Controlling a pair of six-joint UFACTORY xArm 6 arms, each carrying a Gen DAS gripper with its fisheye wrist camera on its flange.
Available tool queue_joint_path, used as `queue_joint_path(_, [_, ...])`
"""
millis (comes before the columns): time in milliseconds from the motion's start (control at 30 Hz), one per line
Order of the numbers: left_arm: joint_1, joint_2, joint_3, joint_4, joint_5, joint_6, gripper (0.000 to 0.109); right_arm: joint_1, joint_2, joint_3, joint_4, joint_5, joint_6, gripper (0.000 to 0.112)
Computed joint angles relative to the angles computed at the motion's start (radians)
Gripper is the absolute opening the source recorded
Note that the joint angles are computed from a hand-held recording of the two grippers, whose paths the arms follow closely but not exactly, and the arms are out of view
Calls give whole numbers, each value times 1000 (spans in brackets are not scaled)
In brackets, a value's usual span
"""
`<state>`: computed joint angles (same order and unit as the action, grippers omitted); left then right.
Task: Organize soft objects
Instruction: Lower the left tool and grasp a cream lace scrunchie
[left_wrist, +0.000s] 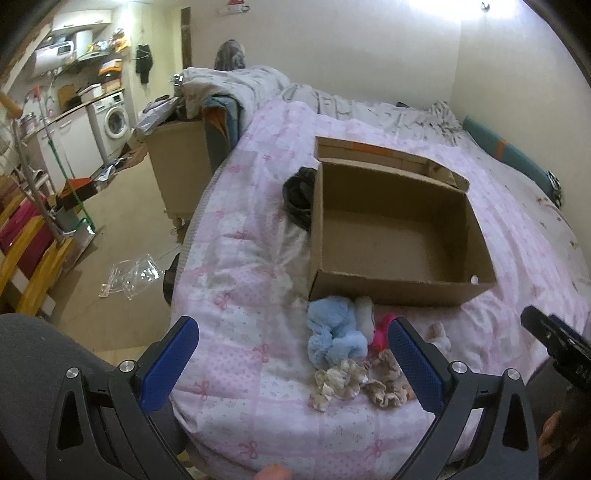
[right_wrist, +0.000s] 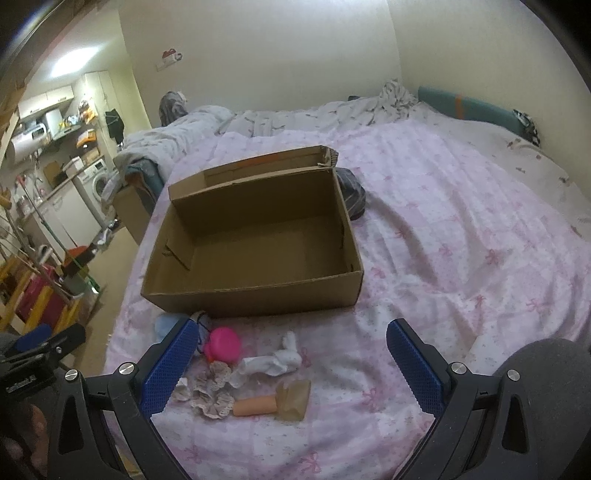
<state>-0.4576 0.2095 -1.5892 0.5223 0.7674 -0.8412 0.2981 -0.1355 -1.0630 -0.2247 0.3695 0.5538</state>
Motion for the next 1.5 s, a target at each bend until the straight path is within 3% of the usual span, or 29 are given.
queue_joint_path(167, [0, 41, -75, -4, 62, 36, 102, -5, 16, -15, 178, 8, -128, 103])
queue_joint_path(267, [7, 77, -134, -46, 105, 77, 102, -7, 24, -28, 149, 10, -121, 103])
queue_joint_path(467, [42, 131, -213, -185, 171, 165, 102, -17, 57, -81, 315, 33, -313, 103])
queue_joint_path(600, [78, 167, -238, -334, 204, 219, 102, -35, 110, -136, 465, 132, -445, 103])
queue_joint_path(700, [91, 234, -318, -435, 264, 261, 96, -52, 148, -166, 548, 200, -478, 103])
queue_joint_path(833, [92, 392, -531, -585, 447, 341, 94, -61, 174, -172, 602, 217, -466, 103])
queue_joint_path(1033, [73, 513, -623, -637, 543, 285, 79, -58, 185, -173, 597, 225, -444, 103])
queue_joint_path(1133, [70, 528, -609, -672, 525, 290, 66, -54, 190, -178, 568, 224, -435, 103])
queue_joint_path(1300, [59, 539, -607, -645, 518, 316, 30, -51, 204, -190, 573, 237, -437, 103])
queue_joint_path(1500, [85, 437, -465, -693, 486, 338, 20, -53, 210, -197, 575, 242, -435, 103])
